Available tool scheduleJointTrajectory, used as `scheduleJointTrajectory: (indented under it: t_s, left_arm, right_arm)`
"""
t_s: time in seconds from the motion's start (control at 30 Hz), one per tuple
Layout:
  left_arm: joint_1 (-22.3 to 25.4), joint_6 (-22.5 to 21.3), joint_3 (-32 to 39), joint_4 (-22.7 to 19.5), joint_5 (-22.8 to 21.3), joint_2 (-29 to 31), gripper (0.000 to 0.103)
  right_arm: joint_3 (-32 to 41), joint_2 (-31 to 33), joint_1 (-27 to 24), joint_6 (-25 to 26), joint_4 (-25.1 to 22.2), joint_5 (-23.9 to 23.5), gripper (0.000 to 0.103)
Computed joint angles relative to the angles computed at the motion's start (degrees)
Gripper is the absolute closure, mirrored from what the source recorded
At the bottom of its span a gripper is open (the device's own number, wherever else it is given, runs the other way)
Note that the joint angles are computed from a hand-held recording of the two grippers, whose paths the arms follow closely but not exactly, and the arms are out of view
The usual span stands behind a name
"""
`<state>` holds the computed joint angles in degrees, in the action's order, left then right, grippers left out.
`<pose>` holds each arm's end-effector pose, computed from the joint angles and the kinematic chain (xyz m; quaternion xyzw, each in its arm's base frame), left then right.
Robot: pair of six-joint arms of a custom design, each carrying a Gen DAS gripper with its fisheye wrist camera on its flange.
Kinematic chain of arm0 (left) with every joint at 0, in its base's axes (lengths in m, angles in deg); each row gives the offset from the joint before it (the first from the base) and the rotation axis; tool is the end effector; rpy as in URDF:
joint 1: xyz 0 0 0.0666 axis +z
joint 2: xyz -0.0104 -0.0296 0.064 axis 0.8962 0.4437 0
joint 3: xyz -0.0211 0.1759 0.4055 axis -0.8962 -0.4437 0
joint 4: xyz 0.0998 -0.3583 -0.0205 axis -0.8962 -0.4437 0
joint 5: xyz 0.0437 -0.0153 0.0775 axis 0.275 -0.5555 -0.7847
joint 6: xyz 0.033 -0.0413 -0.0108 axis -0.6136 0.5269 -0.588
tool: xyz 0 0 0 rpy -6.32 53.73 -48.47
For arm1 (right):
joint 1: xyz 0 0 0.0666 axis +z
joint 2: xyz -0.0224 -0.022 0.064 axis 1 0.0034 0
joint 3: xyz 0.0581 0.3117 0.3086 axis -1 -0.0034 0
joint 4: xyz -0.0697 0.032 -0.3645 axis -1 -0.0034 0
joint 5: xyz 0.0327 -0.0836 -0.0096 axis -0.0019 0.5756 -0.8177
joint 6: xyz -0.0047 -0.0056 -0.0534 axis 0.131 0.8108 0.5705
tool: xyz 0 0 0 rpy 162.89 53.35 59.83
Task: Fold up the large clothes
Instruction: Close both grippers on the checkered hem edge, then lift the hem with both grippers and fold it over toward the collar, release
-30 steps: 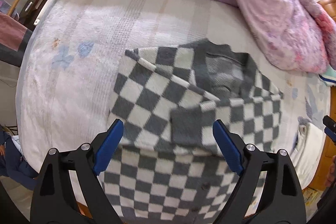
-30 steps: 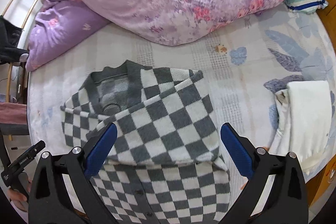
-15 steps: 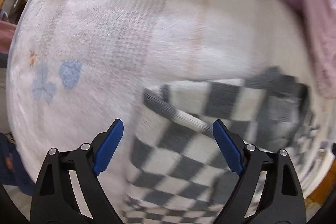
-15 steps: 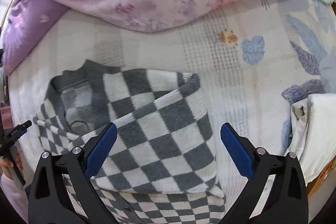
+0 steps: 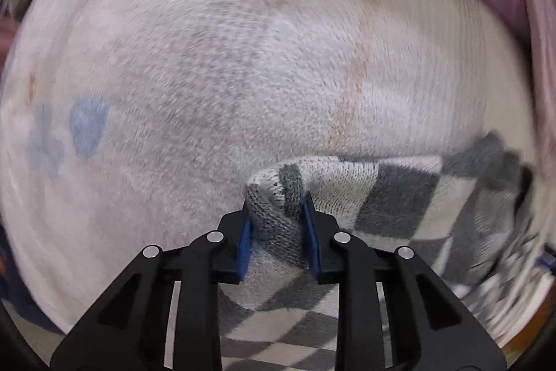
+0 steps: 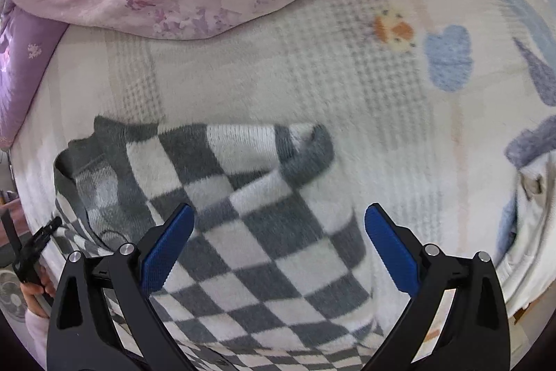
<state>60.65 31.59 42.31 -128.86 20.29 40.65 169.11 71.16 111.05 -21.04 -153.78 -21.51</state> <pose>0.5263 -0.0293 0.4275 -0.1664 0.9859 -0.0179 0.0058 0.5348 0.2166 0.4350 -0.1522 -0.9810 -0.1000 0.0675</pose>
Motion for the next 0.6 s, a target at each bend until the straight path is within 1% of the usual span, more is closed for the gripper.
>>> scheduleJointTrajectory:
  t_s: [0.07, 0.1, 0.13, 0.17, 0.23, 0.3, 0.33, 0.37, 0.43, 0.47, 0.5, 0.6]
  left_arm:
    - [1.28, 2.32, -0.54, 0.7, 2.51, -1.03, 0.079]
    - [1.51, 2.47, -0.74, 0.98, 2.82, -1.52, 0.079]
    - [1.59, 2.03, -0.87, 1.13, 2.63, -1.82, 0.079]
    - [1.79, 0.45, -1.07, 1.42, 2.25, -2.21, 0.079]
    - [1.21, -1.06, -1.52, 1.66, 0.55, -2.82, 0.08]
    - [0.52, -1.05, -1.65, 1.54, -0.48, -3.2, 0.08]
    - [0.43, -0.74, -1.61, 1.39, -0.65, -3.27, 0.08]
    - [0.31, -0.66, -1.43, 1.11, -0.87, -3.28, 0.08]
    - [-0.1, -0.4, -1.04, 0.55, -1.48, -3.44, 0.08]
    - [-0.33, -0.38, -0.99, 0.45, -2.03, -3.59, 0.08]
    - [-1.4, 0.54, -0.47, 0.19, -3.09, -3.38, 0.08]
    - [-2.82, 1.1, 1.0, -0.8, -5.32, -3.35, 0.08]
  right_arm:
    - [0.15, 0.88, -0.46, -0.39, 1.0, -0.28, 0.009]
    - [0.09, 1.25, -0.63, -0.39, 2.16, -0.44, 0.012]
    - [0.4, 1.65, -0.56, -0.1, 2.42, -0.03, 0.021]
    - [1.45, 3.04, -0.44, 1.0, 1.14, 0.82, 0.03]
    - [3.03, 5.96, -0.13, 2.4, -2.93, 1.98, 0.038]
    - [2.23, 6.3, -0.07, 2.93, -2.44, 1.74, 0.038]
    - [1.91, 6.11, -0.27, 2.38, -1.94, 1.31, 0.043]
    - [1.62, 5.78, -0.46, 1.7, -1.44, 0.57, 0.056]
    - [1.67, 5.12, -1.07, 0.79, -1.66, 0.49, 0.076]
    - [1.7, 4.65, -1.18, 0.84, -1.88, 0.45, 0.082]
    - [1.75, 4.24, -1.13, 1.24, -2.05, 0.6, 0.083]
    - [1.67, 2.64, -1.26, 0.97, -2.03, -0.14, 0.085]
